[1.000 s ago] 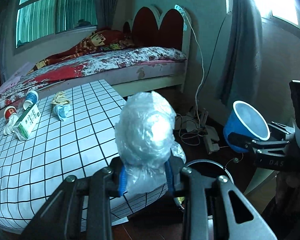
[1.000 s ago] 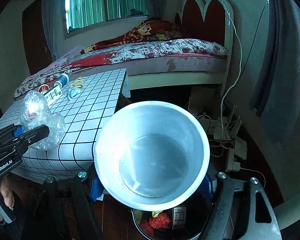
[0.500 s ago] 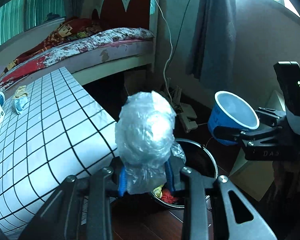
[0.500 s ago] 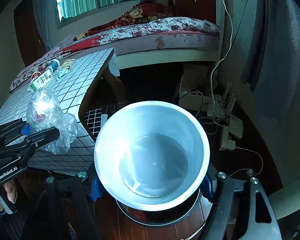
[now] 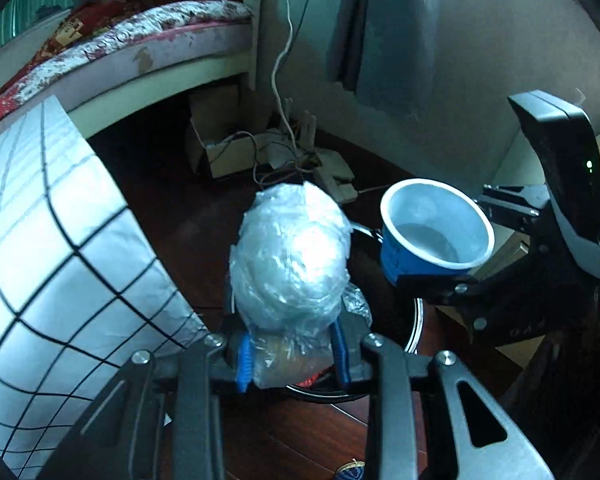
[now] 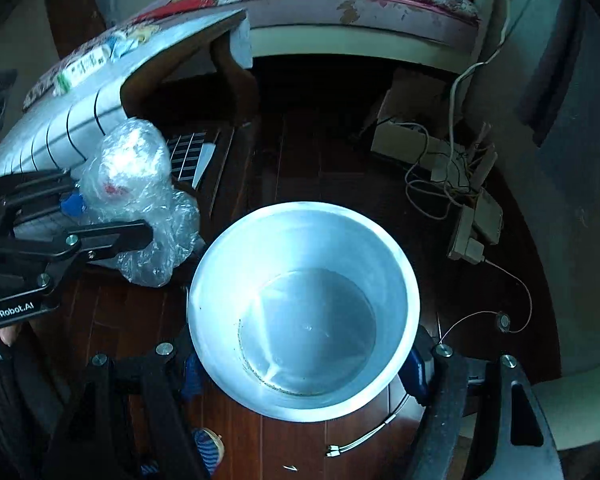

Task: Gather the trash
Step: 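Carry the blue cup and plastic-wrapped bottle over the black bin and release both, then move both tools back over the table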

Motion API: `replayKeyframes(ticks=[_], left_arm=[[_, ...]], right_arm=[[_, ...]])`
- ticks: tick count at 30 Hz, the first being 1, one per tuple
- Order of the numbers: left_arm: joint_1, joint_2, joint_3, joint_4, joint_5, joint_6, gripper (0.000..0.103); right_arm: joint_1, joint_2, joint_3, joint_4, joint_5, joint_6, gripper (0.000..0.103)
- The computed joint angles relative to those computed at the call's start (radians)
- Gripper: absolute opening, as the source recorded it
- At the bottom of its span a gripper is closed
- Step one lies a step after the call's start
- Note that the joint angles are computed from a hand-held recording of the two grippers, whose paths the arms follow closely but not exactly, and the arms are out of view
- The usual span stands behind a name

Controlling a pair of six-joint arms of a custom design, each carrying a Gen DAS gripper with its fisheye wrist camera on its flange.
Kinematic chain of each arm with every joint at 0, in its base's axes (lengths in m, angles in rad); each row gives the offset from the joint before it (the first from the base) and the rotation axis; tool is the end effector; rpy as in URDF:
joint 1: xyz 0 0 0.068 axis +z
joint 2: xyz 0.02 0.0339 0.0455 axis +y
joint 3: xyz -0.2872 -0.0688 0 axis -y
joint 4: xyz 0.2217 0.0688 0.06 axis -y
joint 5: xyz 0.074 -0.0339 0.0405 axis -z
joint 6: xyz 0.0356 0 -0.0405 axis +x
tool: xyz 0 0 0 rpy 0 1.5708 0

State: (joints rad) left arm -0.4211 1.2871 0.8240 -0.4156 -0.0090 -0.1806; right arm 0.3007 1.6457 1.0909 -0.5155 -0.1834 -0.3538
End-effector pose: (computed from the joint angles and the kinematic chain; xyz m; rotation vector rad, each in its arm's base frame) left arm 0.2143 -0.0956 0.2595 0.2919 2.4489 -0.2529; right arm 0.2978 0.0992 0.2385 -0.9034 2.4690 0.2238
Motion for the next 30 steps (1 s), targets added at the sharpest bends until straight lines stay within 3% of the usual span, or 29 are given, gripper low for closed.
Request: replayKeyframes(ticks=[2, 4, 5, 6, 7, 10, 15, 30], left_arm=[[0.008, 0.039, 0.005, 0.011, 0.026, 0.005, 0.033], [0.025, 0.083, 0.011, 0.026, 0.078, 0.003, 0.042], [0.021, 0.103, 0.012, 0.029, 0.071, -0.015, 0.049], [0.013, 0.114, 0.012, 0.032, 0.050, -0.034, 0.072], [0.003, 0.111, 0.003, 0.042, 0.024, -0.053, 0.086], [-0.029, 0.107, -0.007, 0.035, -0.059, -0.108, 0.098], [-0.056, 0.086, -0.023, 0.033, -0.130, -0.135, 0.099], [-0.070, -0.032, -0.010, -0.049, -0.220, -0.165, 0.099]], right_arm=[[-0.001, 0.029, 0.012, -0.006, -0.003, -0.019, 0.077], [0.009, 0.067, 0.021, 0.002, 0.037, -0.029, 0.079], [0.016, 0.086, 0.018, 0.017, 0.080, -0.034, 0.097], [0.020, 0.105, 0.018, 0.021, 0.118, -0.035, 0.102], [0.024, 0.121, 0.019, 0.019, 0.150, -0.027, 0.102], [0.005, 0.150, 0.035, -0.011, 0.187, -0.016, 0.102], [-0.014, 0.137, 0.033, -0.025, 0.206, -0.009, 0.102], [-0.016, 0.023, 0.007, -0.004, 0.166, 0.080, 0.102]])
